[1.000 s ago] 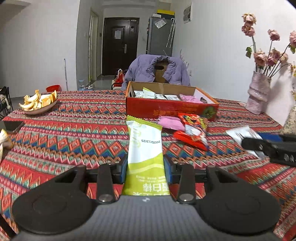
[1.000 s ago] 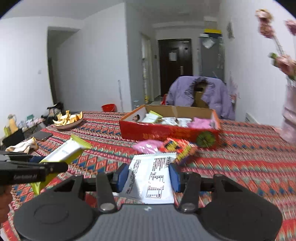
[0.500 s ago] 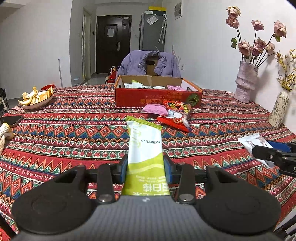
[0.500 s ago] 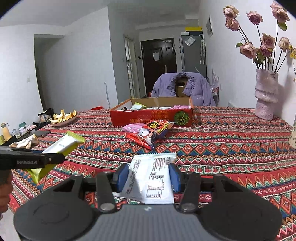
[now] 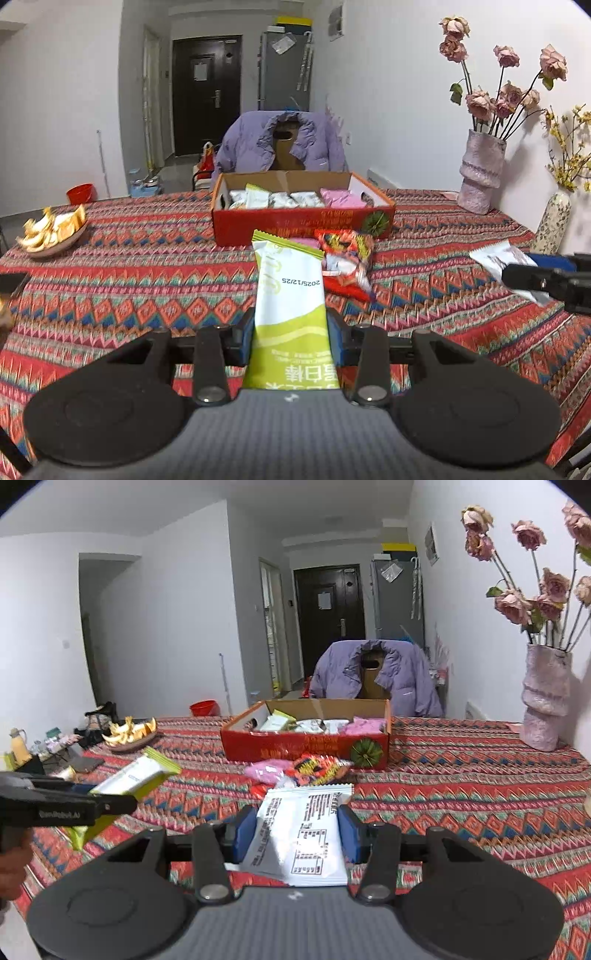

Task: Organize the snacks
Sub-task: 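Carry both held packets over the open box with both tools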

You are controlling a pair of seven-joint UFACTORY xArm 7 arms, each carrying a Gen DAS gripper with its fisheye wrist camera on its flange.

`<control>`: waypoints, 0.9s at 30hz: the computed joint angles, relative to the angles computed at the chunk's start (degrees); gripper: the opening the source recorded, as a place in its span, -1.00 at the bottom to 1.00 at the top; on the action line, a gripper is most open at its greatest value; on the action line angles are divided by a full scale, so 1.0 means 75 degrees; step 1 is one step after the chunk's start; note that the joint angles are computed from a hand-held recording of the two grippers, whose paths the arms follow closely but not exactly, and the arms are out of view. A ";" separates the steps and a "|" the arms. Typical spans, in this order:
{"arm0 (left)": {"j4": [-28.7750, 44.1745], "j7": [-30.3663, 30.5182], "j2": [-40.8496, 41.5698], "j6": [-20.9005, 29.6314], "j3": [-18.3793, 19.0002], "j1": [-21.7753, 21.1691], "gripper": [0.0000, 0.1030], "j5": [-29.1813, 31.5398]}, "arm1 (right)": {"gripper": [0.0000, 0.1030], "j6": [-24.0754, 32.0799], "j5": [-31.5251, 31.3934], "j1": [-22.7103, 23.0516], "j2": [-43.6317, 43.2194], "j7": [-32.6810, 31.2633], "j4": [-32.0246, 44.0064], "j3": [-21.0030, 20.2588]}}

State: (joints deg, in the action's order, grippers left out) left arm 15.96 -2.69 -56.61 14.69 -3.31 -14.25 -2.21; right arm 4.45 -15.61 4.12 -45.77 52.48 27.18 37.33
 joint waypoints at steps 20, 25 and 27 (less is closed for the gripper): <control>0.5582 0.3088 0.6027 -0.0095 0.2028 -0.1645 -0.24 -0.2316 | -0.08 -0.0033 0.1203 0.1088 0.5903 -0.4520 0.5027 -0.3342; 0.8434 0.3012 0.8528 0.1070 0.1990 -0.1211 -0.24 -0.3064 | -0.08 0.1008 0.1911 0.1405 0.8201 -0.5156 0.7874 -0.3802; 0.9574 0.2486 0.9520 0.1363 0.1934 -0.1046 -0.24 -0.2699 | -0.08 0.1605 0.2084 0.1480 0.9227 -0.5197 0.9218 -0.3905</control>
State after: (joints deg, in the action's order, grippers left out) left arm 87.77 15.95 14.78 24.92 11.20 -22.10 -22.46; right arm 16.49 0.02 15.22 23.43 13.50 96.31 8.04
